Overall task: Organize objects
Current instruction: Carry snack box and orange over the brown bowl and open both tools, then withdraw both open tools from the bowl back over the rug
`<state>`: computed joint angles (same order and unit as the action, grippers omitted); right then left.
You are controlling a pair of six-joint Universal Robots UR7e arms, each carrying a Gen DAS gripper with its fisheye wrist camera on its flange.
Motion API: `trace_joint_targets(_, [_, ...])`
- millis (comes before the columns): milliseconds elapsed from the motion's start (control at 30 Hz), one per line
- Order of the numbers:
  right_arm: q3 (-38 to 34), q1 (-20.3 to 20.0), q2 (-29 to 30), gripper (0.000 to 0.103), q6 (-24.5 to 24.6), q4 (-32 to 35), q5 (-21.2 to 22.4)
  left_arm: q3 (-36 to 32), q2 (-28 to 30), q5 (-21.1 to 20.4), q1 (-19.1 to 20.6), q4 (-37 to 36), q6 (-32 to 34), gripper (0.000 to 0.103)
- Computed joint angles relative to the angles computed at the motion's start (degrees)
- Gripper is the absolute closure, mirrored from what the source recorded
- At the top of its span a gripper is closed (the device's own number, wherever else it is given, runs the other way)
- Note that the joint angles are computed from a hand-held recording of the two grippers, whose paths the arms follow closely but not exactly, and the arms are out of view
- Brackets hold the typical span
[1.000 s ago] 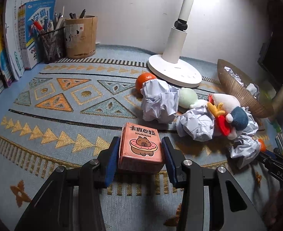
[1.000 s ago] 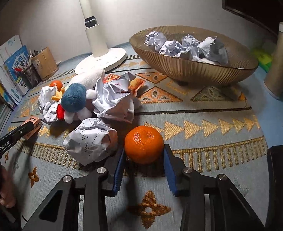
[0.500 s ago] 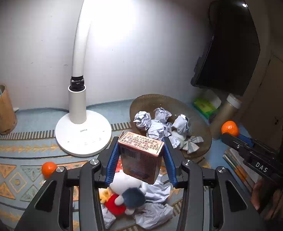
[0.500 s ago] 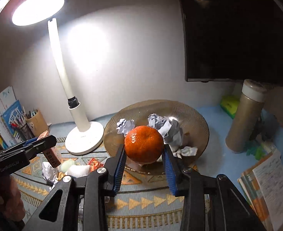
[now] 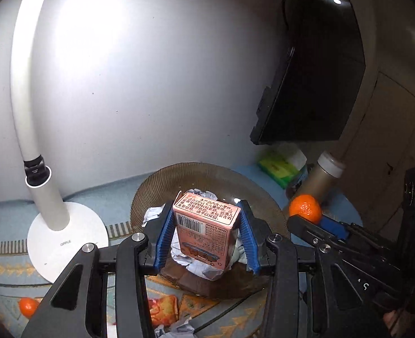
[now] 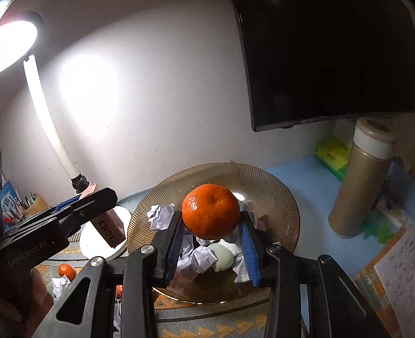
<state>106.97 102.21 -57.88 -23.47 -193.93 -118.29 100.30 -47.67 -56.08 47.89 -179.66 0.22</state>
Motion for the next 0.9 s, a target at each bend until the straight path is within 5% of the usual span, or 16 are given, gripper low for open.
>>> trace_joint_targets(67, [-1.2,-1.1,0.5,0.051,1.2,3.3,-0.5,-1.3,1.4,0.1,0.9,1.7,-1.0,0.03])
trace_joint_targets(100, [-1.7,-1.5,0.7,0.045,2.1,5.0,-1.5,-1.6,1.7,0.0,1.4,2.6,-2.2,0.024])
trace_joint_targets(200, [-0.2,-2.4,-0.2,0.042,2.8,4.6,-0.9,-0.4,0.6,-2.6,2.6,3.4,-4.4,0.023])
trace_joint_targets(433, [5.3,-1.7,-4.2,0.042,2.9,3.8,2.7,8.8,-7.2,0.4,0.3,-0.8,-6.0,0.023])
trace_joint_targets(567, [10.0,-0.6,-6.6,0.042,2.0,3.7,8.8,18.1,-14.3,9.8,-3.9,-6.4,-5.9,0.02])
trace_joint_targets(633, [13.3,0.2,-6.3,0.036,0.4,-0.1,9.6,23.7,-18.0,15.7,-6.0,-9.1,-7.6,0.004])
trace_joint_targets(767, [19.2,-1.6,-4.2,0.034,1.0,-5.3,13.6,33.1,-23.1,29.7,-7.7,-6.4,-17.7,0.001])
trace_joint_targets(900, [25.1,-4.0,-1.0,0.034,-1.3,-17.7,20.2,40.1,-25.2,32.0,-5.6,-5.7,-26.5,0.001])
